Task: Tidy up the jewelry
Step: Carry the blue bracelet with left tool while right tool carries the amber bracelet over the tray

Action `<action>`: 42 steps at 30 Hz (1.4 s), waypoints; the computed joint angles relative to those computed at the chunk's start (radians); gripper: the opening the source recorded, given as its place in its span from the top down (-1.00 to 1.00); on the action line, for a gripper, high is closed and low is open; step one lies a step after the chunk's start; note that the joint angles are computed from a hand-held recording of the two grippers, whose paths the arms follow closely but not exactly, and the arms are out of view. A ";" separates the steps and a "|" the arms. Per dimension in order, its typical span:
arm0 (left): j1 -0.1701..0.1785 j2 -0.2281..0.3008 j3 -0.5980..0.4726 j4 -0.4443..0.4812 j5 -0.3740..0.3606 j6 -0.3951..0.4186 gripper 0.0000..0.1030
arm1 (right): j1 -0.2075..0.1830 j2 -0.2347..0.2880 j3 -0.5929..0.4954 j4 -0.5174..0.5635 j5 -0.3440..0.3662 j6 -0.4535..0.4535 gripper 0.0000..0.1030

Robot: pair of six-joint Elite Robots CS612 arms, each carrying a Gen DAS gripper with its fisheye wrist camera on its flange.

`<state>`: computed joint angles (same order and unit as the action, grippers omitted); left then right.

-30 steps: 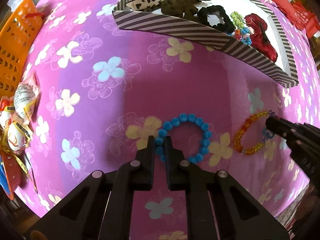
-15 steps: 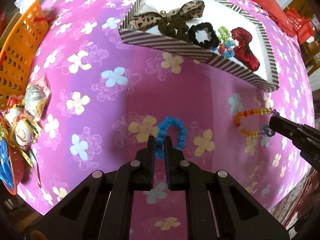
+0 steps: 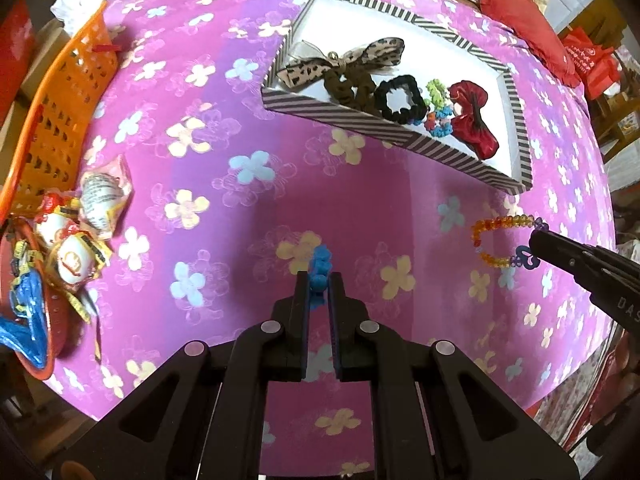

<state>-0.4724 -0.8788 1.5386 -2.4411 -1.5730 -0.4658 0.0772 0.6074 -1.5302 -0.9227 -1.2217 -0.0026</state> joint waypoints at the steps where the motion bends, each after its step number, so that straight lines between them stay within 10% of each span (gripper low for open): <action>1: -0.001 0.005 -0.008 0.002 0.004 -0.002 0.86 | 0.001 -0.003 0.001 0.002 0.001 -0.002 0.85; 42: -0.022 0.092 -0.243 0.082 0.078 0.036 0.86 | -0.017 -0.100 0.140 -0.077 0.056 -0.015 0.85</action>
<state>-0.4947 -0.7868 1.2955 -2.3594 -1.4947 -0.4299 0.0600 0.5079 -1.3906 -0.9999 -1.1661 -0.0175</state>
